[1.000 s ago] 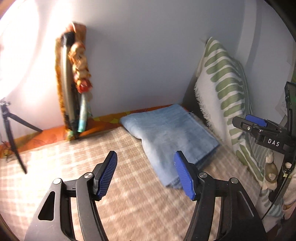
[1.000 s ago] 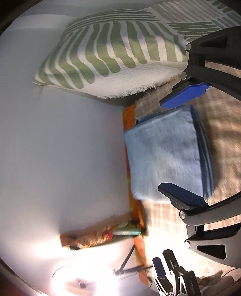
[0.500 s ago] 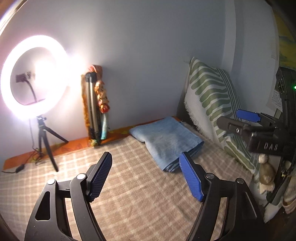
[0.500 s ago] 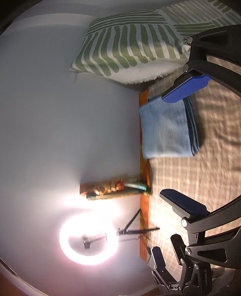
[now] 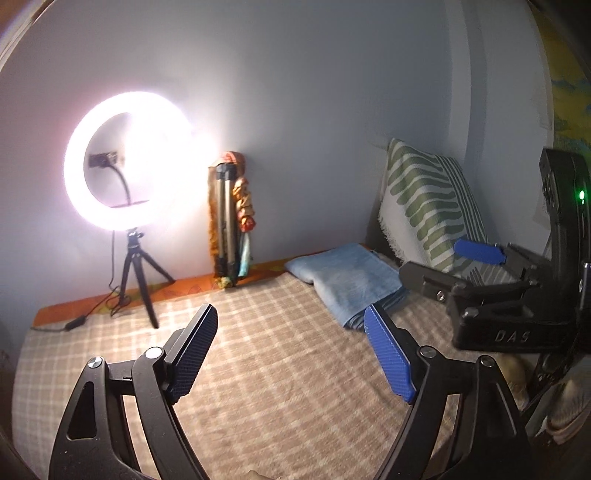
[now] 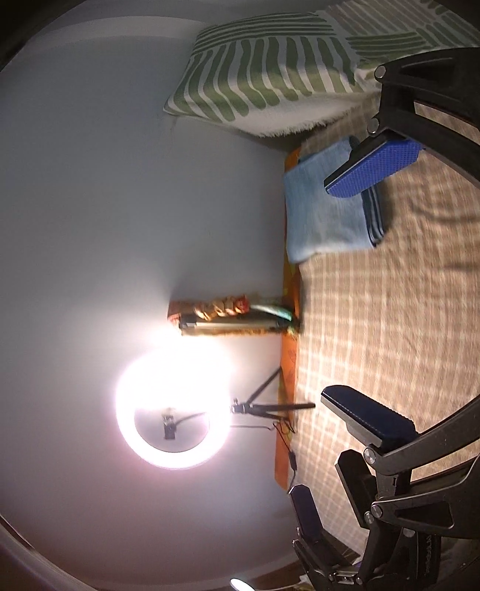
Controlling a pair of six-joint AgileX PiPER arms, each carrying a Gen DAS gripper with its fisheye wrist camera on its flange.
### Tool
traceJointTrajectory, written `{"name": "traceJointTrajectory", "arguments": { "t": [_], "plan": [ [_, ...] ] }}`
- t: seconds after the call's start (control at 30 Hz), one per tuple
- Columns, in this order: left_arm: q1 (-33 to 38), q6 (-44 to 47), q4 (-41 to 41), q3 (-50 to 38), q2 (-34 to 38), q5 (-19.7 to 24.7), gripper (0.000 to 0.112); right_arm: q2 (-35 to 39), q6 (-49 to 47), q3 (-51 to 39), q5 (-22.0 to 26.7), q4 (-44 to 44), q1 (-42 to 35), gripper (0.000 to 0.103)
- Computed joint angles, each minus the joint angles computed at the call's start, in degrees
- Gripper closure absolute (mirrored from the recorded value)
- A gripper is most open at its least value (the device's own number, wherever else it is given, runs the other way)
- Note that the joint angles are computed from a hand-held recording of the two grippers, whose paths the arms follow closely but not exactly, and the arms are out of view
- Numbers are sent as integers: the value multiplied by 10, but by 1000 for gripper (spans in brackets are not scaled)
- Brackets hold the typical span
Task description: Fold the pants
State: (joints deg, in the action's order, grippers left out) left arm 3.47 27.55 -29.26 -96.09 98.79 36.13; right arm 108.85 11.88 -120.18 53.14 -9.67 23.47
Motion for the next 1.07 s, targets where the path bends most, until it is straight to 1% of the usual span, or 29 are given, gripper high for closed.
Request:
{"name": "traceJointTrajectory", "arguments": {
  "t": [0.1, 0.23, 0.37, 0.47, 0.5, 0.6, 0.73, 0.93, 1.07],
  "plan": [
    [14, 28, -17, 39, -19, -15, 30, -19, 27, 53, -31, -10, 18, 0],
    [19, 27, 9, 83, -34, -47, 30, -36, 83, 127, -79, -59, 51, 0],
    [21, 14, 24, 123, -47, -89, 29, -37, 118, 166, -113, -71, 62, 0],
    [25, 15, 17, 138, -47, -106, 27, -31, 133, 180, -125, -75, 65, 0],
    [28, 21, 8, 139, -43, -105, 27, -29, 135, 181, -125, -74, 65, 0],
    [38, 28, -13, 133, -28, -83, 27, -23, 140, 187, -129, -74, 65, 0],
    [44, 36, -20, 141, -25, -83, 27, -23, 168, 201, -133, -110, 71, 0],
    [48, 58, -38, 151, -24, -96, 27, -20, 194, 215, -145, -134, 74, 0],
    [52, 75, -54, 146, -16, -90, 27, -14, 190, 217, -146, -125, 73, 0]
  ]
}}
